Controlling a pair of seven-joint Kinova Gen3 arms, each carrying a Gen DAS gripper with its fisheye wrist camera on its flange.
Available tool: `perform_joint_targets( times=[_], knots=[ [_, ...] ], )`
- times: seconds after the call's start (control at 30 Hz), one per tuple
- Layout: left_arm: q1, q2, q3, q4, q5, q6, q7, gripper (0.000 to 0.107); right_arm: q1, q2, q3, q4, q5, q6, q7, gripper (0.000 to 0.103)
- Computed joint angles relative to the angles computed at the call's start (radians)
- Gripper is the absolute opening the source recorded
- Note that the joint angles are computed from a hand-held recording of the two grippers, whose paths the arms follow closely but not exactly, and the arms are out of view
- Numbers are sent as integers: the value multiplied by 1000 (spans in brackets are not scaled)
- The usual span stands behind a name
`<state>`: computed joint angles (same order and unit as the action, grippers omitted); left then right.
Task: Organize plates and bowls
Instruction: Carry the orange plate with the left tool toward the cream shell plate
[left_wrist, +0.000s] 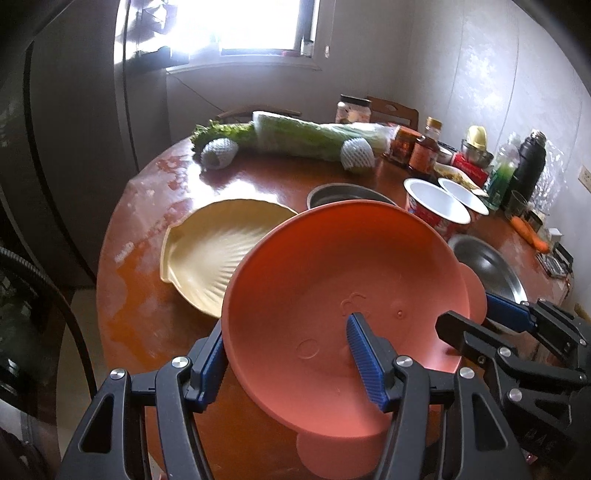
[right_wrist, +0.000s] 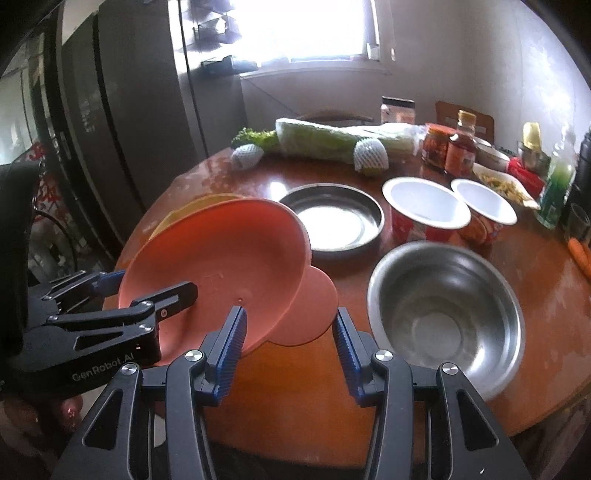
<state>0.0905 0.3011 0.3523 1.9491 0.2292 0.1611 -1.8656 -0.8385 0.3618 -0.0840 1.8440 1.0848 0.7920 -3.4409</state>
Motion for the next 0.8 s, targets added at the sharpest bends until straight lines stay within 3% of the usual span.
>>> perform_joint_targets(
  times=[0.43, 0.8],
  knots=[
    [128, 59, -182, -130, -98, 45, 121, 62, 60, 72, 58, -125, -20, -92, 157, 50],
    [144, 108, -232, -205, -174, 92, 181, 62, 61, 135, 127, -202, -122, -178, 274, 50]
  ],
)
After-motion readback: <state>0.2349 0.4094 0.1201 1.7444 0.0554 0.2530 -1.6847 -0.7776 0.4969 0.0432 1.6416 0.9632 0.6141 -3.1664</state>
